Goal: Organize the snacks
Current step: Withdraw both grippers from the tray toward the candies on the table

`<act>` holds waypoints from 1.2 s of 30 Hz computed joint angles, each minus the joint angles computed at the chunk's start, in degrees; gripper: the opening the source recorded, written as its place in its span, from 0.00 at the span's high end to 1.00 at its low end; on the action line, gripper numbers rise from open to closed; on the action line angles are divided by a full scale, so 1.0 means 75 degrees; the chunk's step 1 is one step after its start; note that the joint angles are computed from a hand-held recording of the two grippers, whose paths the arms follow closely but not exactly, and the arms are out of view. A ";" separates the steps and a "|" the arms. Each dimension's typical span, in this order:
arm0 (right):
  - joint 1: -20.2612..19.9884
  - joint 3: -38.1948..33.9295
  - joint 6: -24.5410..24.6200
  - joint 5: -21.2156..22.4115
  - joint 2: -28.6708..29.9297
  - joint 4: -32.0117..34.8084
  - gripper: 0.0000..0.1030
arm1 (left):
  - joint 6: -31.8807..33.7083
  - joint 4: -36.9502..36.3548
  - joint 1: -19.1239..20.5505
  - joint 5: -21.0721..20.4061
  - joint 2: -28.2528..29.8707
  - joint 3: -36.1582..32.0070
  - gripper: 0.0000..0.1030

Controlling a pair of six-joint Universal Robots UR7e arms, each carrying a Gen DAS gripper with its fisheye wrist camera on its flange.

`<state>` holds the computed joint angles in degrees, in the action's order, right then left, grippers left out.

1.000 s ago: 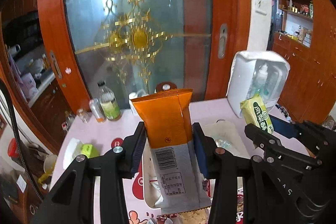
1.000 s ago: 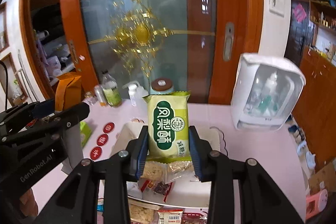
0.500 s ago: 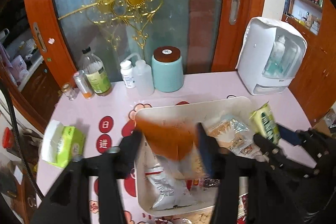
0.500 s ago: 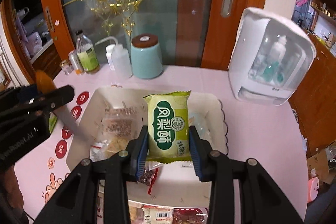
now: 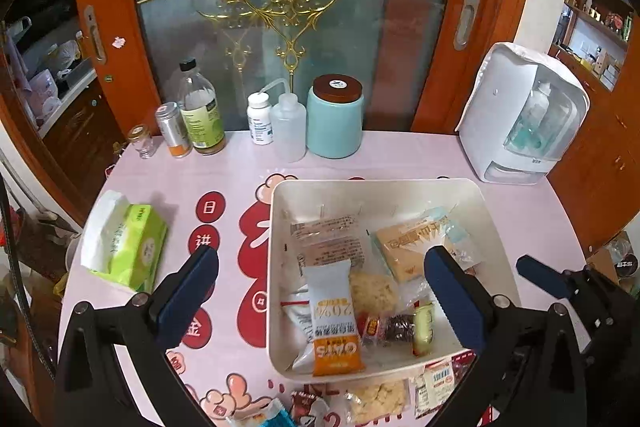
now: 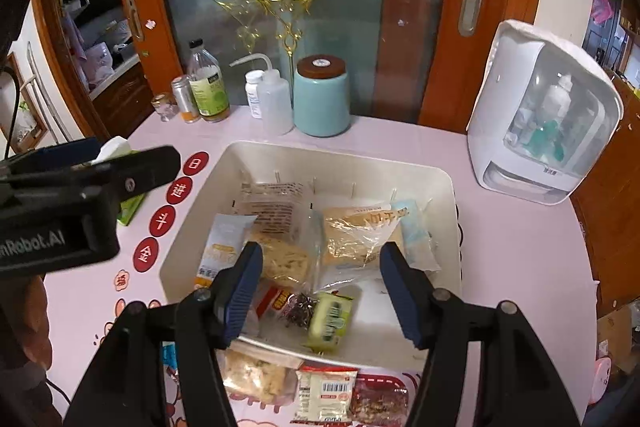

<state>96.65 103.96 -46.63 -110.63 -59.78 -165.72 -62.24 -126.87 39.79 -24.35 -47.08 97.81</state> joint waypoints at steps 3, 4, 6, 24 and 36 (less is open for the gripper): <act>0.0022 0.0155 0.0118 0.0085 -0.0234 0.0086 0.40 | -0.0522 0.0605 -0.0204 0.0033 -0.0150 0.0127 0.01; 0.0019 0.0208 0.0177 0.0125 -0.0319 0.0132 0.40 | -0.0673 0.0774 -0.0263 0.0036 -0.0183 0.0154 0.01; 0.0006 0.0343 0.0273 0.0182 -0.0525 0.0242 0.40 | -0.1009 0.1130 -0.0396 0.0029 -0.0248 0.0215 0.01; -0.0430 0.1393 -0.0174 0.0272 -0.2252 0.1086 0.40 | -0.2977 0.2713 -0.1654 -0.0592 -0.0481 0.0815 0.01; -0.1117 0.2256 -0.1674 0.0980 -0.3051 -0.0059 0.40 | -0.4166 0.3262 -0.2038 -0.1159 -0.0756 0.1510 0.01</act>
<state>88.27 120.89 -59.19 -103.28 -82.66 -166.16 -93.48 -102.40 24.51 -33.05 -52.74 109.13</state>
